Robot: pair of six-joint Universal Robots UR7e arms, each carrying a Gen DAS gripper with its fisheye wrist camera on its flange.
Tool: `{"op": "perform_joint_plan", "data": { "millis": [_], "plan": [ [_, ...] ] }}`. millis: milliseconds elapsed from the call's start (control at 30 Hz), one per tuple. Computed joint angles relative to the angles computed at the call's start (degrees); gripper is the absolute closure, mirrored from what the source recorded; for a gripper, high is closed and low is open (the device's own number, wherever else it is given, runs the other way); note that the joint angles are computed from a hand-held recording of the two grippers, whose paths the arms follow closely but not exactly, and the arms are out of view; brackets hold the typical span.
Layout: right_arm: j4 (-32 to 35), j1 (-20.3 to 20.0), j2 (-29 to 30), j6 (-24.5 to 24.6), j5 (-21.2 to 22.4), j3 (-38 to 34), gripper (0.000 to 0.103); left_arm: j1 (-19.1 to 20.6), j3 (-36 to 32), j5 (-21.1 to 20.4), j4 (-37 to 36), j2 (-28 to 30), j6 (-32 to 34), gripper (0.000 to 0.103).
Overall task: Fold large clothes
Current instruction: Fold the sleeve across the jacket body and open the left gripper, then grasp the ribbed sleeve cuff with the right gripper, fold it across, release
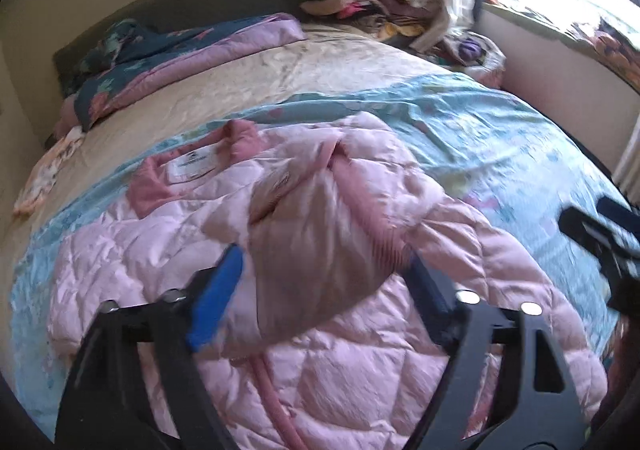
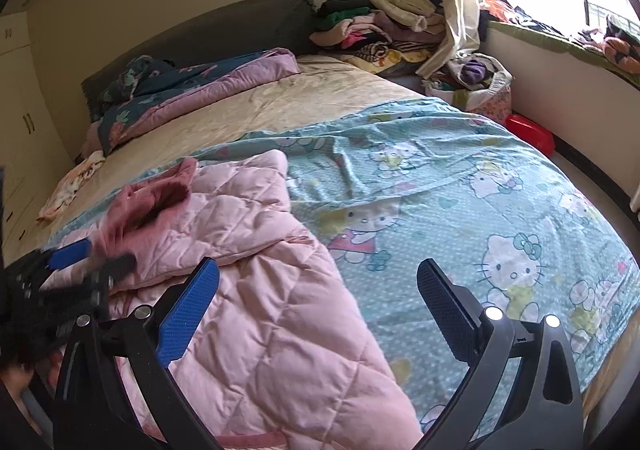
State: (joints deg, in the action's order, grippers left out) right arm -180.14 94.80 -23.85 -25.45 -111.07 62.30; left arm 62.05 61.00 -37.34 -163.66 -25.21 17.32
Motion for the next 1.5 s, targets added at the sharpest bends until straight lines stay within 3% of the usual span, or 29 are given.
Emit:
{"op": "perform_joint_plan", "data": {
  "millis": [67,133,233,467,633,867,967,1067,1133,1300,1400,1500],
  "plan": [
    [0.2,-0.2,0.0,0.6,-0.5,-0.3,0.004,-0.3,1.1,-0.4,0.5,-0.5,0.6,0.026],
    [0.3,-0.4,-0.1,1.1,-0.6,-0.2,0.004,-0.5,3.2,-1.9,0.9,-2.1,-0.6,0.013],
    [0.5,-0.3,-0.2,1.5,-0.7,-0.3,0.004,-0.4,6.3,-4.0,0.5,-4.7,-2.8,0.01],
    [4.5,0.5,0.5,2.1,1.4,-1.1,0.004,1.4,9.6,-0.6,-2.2,-9.5,-7.1,0.009],
    [11.7,1.1,1.9,4.0,5.3,-3.1,0.004,3.1,12.5,2.7,-5.7,-13.6,-8.6,0.009],
    [23.3,2.1,7.1,7.3,6.5,-10.7,0.004,5.8,15.8,6.2,-10.8,-18.3,-8.1,0.009],
    [26.7,2.4,10.3,7.3,7.2,-15.3,0.004,7.1,17.1,6.0,-11.8,-20.5,-9.4,0.009],
    [31.9,2.1,14.3,10.9,8.2,-22.1,0.006,8.2,17.9,5.9,-12.5,-22.2,-10.8,0.009],
    [33.5,2.1,16.2,11.5,7.7,-25.0,0.013,8.7,18.2,6.0,-12.9,-22.9,-11.2,0.009],
    [32.6,2.3,16.8,6.7,10.1,-24.7,0.068,9.5,18.4,6.5,-16.2,-23.3,-9.1,0.009],
    [26.9,3.4,15.7,2.1,9.1,-21.9,0.084,10.2,18.7,6.0,-16.1,-24.0,-10.5,0.009],
    [23.0,4.3,14.9,-1.0,10.4,-20.9,0.089,10.6,18.9,5.5,-15.4,-24.4,-11.3,0.009]
  ]
}}
